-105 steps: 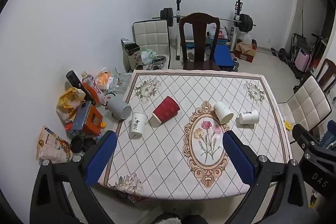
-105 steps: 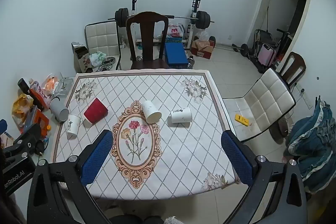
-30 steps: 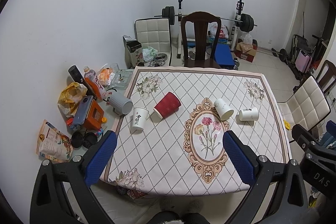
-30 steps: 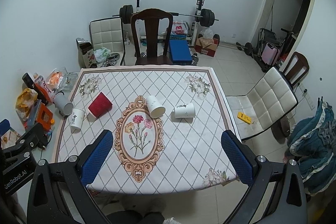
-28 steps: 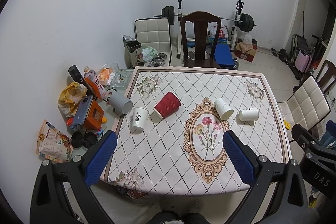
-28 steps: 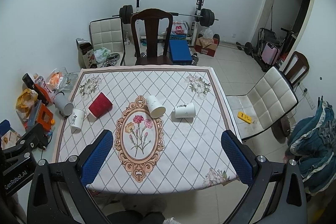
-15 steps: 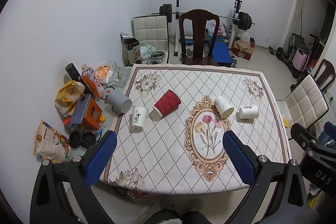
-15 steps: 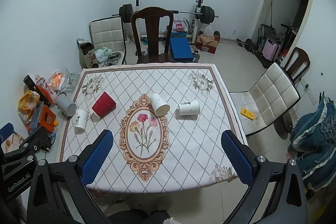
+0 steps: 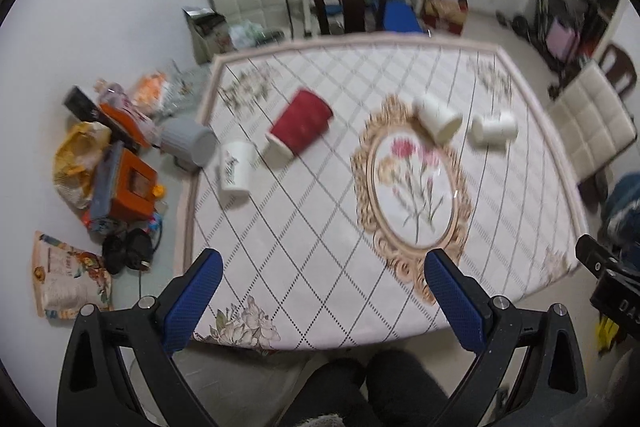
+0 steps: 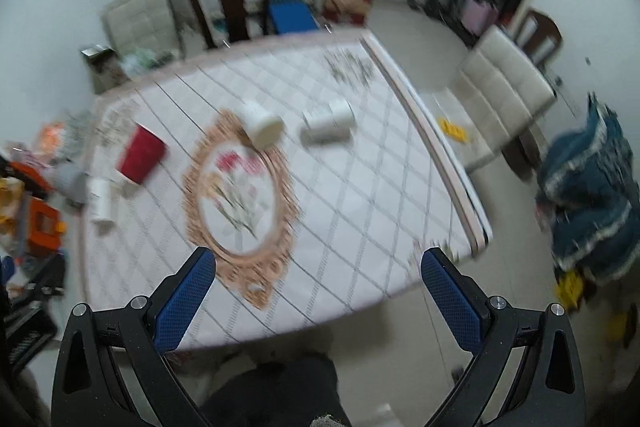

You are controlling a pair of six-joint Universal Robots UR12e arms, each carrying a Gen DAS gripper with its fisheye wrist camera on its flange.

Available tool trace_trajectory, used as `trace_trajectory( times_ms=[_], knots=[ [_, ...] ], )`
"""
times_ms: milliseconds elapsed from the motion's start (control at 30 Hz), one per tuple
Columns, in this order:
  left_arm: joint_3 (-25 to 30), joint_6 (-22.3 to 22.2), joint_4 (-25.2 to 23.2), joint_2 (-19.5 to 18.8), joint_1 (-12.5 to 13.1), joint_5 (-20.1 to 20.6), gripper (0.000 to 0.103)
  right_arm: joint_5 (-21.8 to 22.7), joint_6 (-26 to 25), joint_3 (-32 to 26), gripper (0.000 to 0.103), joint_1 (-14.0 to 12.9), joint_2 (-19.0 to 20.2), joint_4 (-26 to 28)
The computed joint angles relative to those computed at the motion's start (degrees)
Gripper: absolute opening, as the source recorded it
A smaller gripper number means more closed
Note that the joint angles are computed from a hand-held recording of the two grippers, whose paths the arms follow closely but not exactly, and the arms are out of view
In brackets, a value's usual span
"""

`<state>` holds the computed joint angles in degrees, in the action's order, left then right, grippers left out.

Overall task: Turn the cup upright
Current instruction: 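Reach the left gripper to the white cup lying on its side and grasp it, then lift the white cup with the left gripper, rotating it opening-up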

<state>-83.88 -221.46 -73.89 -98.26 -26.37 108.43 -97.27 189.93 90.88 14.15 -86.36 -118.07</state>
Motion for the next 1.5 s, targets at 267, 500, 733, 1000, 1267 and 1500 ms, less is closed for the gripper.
trace_trajectory(
  times_ms=[267, 500, 733, 1000, 1267, 1500],
  knots=[
    [0.16, 5.47, -0.43, -4.72, 0.67, -5.36, 0.103, -1.79, 4.84, 4.34, 0.103, -2.64, 3.44, 4.47],
    [6.14, 10.50, -1.90, -10.62, 0.21, -4.75, 0.103, -0.96, 5.06, 3.79, 0.103, -5.25, 7.13, 6.04],
    [18.03, 20.84, -4.82, -19.79, -0.29, -0.98, 0.103, 1.37, 2.82, -0.56, 0.103, -8.84, 11.95, 8.26],
    [33.90, 38.68, -6.61, -31.90, -1.52, 3.98, 0.103, 1.78, 1.44, -7.32, 0.103, -12.08, 18.25, 10.25],
    [49.59, 51.63, -11.68, -42.85, -1.84, 3.86, 0.091, 2.57, 2.15, -12.02, 0.103, -14.62, 22.81, 12.49],
    [63.41, 56.51, -20.28, -51.25, -2.02, 0.84, 0.084, 2.78, 2.67, -14.28, 0.103, -16.25, 25.41, 13.99]
  ],
)
